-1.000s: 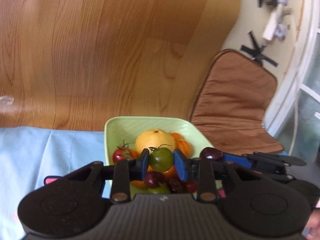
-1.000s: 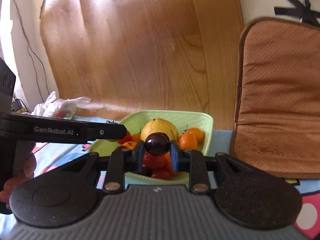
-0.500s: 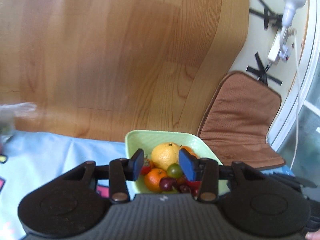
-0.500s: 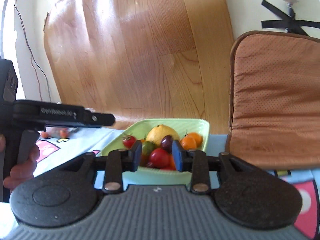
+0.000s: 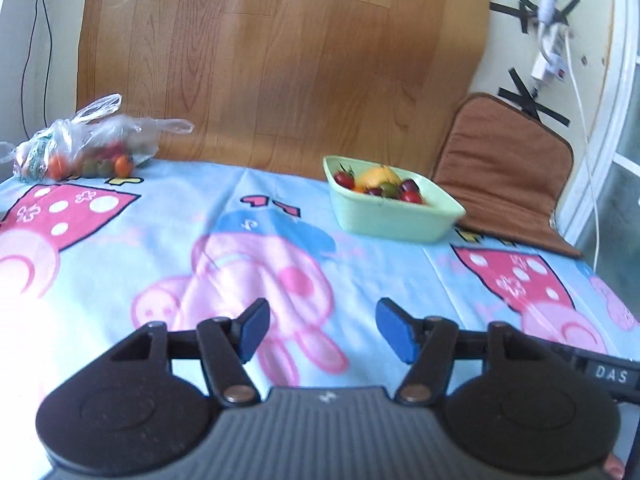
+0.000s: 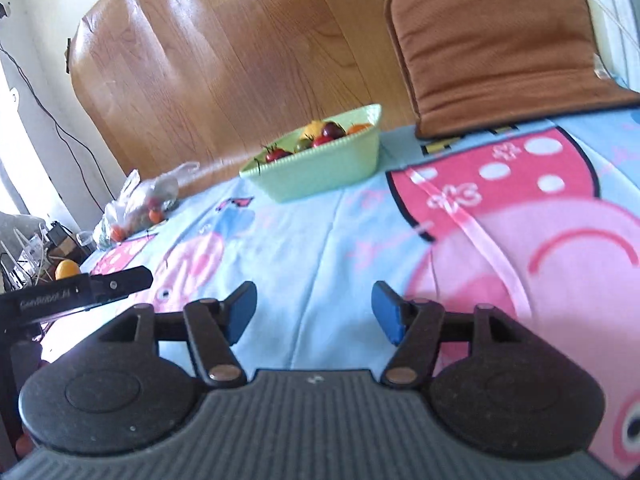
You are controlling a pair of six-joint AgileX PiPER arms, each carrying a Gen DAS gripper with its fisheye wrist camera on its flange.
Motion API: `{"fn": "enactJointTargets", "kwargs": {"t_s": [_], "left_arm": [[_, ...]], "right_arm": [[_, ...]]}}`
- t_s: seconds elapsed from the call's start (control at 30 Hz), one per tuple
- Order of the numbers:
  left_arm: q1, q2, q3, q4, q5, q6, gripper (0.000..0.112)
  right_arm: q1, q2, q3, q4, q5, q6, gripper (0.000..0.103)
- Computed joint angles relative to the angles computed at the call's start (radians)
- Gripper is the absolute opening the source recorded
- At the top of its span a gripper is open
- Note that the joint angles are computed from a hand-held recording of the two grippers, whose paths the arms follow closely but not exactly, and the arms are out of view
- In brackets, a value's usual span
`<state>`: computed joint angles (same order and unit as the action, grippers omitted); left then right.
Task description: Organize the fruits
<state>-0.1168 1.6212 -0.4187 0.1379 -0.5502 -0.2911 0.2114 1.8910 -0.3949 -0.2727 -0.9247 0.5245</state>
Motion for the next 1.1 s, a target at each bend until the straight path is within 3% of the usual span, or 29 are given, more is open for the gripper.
{"fn": "enactJointTargets", "kwargs": {"t_s": [0.03,0.07,0.1,0.13,0.27,0.53,1.1], "left_arm": [[-0.031,-0.017,0.037,-0.06,-0.025,0.046,0.072],[-0.061,-0.028,0.059,-0.117,-0.043,0.084,0.091],[-0.096,-0.044,0.088,-0.188,-0.071,0.13,0.101],[-0.14,-0.053,0.111,-0.279,-0.108,0.189,0.103],[-0.287,-0.102,0.143,-0.54,-0.143,0.384,0.103],[-0.446,-0.159,0.184,-0.819,-0.192,0.546,0.103],[-0.453,-0.16,0.178,-0.901,-0.118,0.587,0.103]], "right_arm": [[0.007,-0.005,0.022,0.016,-0.012,-0.007,0.067],[0.017,-0.013,0.041,0.036,-0.023,-0.016,0.067],[0.024,-0.024,0.066,0.054,-0.039,-0.027,0.068],[0.03,-0.033,0.094,0.07,-0.063,-0.04,0.07],[0.064,-0.062,0.172,0.132,-0.136,-0.075,0.076],[0.113,-0.064,0.237,0.153,-0.19,-0.087,0.078],[0.135,-0.057,0.266,0.14,-0.235,-0.076,0.081]]}}
